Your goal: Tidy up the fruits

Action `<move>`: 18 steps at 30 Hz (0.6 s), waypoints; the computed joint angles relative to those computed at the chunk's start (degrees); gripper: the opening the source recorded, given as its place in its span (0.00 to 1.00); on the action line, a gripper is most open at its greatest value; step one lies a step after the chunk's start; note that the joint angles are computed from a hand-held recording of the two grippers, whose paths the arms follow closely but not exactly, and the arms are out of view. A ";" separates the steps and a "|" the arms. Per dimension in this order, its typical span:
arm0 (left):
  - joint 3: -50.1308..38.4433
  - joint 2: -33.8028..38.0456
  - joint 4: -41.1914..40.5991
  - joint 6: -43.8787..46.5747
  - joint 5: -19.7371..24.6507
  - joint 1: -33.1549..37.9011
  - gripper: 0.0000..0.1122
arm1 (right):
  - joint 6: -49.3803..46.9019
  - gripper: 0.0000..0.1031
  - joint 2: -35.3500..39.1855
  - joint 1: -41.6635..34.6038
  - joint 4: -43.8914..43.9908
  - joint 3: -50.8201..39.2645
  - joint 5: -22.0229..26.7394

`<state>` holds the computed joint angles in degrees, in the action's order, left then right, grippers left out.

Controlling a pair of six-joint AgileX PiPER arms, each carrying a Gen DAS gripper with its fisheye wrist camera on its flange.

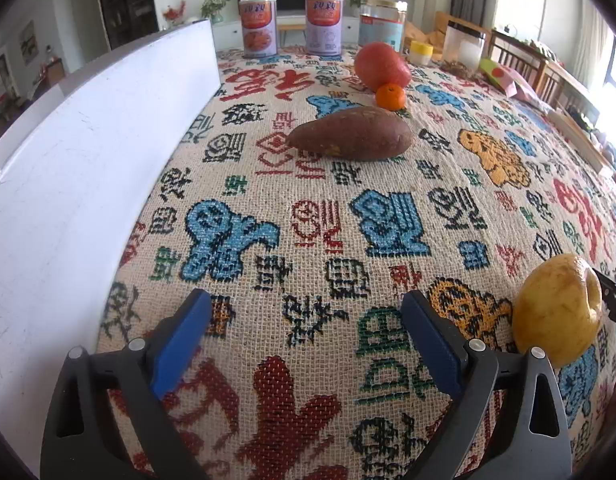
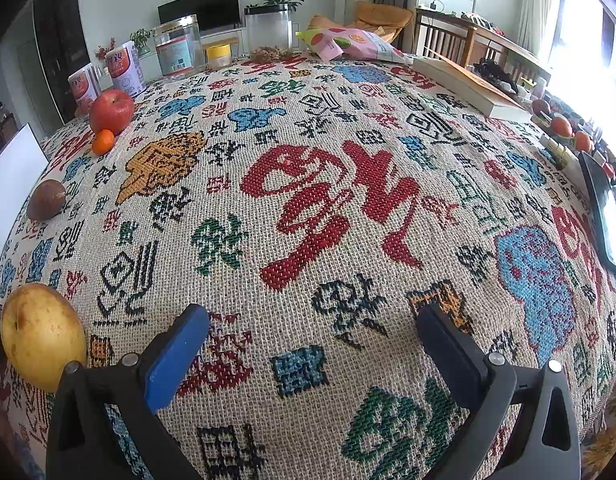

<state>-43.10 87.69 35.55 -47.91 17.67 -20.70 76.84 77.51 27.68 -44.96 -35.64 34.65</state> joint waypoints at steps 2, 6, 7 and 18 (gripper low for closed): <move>-0.01 0.01 0.11 -0.09 0.04 -0.02 0.86 | -0.13 1.00 0.06 -0.05 0.10 -0.12 0.02; 0.03 -0.01 -0.04 0.07 -0.03 0.04 0.86 | -0.17 1.00 0.07 -0.02 0.14 -0.15 0.05; 0.06 -0.06 -0.07 0.10 -0.04 0.04 0.86 | -0.25 1.00 0.04 -0.07 0.19 -0.15 0.04; 0.03 0.15 -0.06 -0.05 -0.23 -0.03 0.87 | 9.96 1.00 -13.76 1.21 -10.00 7.36 -11.73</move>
